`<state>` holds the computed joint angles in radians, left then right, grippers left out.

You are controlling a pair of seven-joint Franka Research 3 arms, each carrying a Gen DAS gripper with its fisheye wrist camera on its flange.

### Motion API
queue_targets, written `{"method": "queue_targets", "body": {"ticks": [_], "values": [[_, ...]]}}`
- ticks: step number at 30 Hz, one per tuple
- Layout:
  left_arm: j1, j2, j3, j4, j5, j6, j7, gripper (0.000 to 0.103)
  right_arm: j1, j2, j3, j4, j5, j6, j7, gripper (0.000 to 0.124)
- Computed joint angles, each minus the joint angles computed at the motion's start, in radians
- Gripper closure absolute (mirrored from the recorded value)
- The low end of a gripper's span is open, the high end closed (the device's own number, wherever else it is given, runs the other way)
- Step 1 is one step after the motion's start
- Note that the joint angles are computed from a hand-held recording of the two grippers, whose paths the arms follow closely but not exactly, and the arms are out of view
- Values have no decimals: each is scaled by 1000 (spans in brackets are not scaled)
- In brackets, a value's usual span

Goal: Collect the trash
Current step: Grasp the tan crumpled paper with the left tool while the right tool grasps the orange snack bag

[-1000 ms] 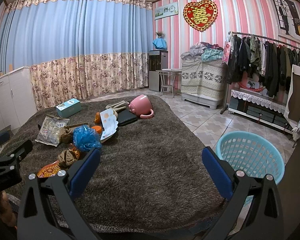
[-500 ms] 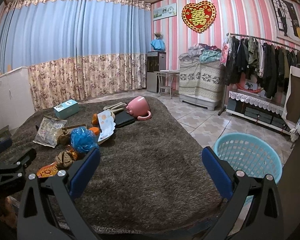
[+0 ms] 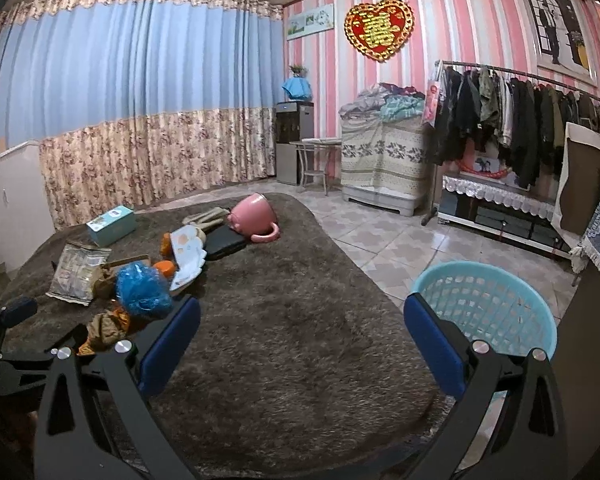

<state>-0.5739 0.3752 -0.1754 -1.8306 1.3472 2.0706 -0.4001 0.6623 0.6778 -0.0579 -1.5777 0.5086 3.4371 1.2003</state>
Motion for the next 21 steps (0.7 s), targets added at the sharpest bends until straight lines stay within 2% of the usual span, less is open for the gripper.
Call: {"method": "queue_targets", "body": {"ticks": [1,4,5,6,8,9,10,11,13,18,21], "values": [[4,9,0,10,-3,8,16,5,16,2,-23,6,16,-15,1,25],[18,35,6,40,-27,41,62,5,4,4,-20,16,12,-49,22,25],[24,40,9,45,-37,63,71,7,26,10,-51,21,19,-56,32,25],[33,41,13,43,-41,96,69,8,73,19,-110,27,47,-66,37,25],[41,43,21,44,-47,136,67,15,88,23,-134,27,37,-73,62,25],[46,48,24,49,-53,155,78,19,90,26,-140,29,34,-80,73,25],[47,55,28,56,-55,168,85,29,100,28,-155,30,33,-85,84,25],[56,58,30,58,-62,202,102,40,135,38,-203,35,44,-97,102,25],[63,61,36,58,-73,243,123,54,150,46,-229,42,31,-119,131,25],[52,19,52,17,-39,275,84,56,129,47,-211,41,-38,-131,182,25],[45,-45,44,-35,10,241,42,56,152,54,-237,41,-67,-128,196,25]]}}
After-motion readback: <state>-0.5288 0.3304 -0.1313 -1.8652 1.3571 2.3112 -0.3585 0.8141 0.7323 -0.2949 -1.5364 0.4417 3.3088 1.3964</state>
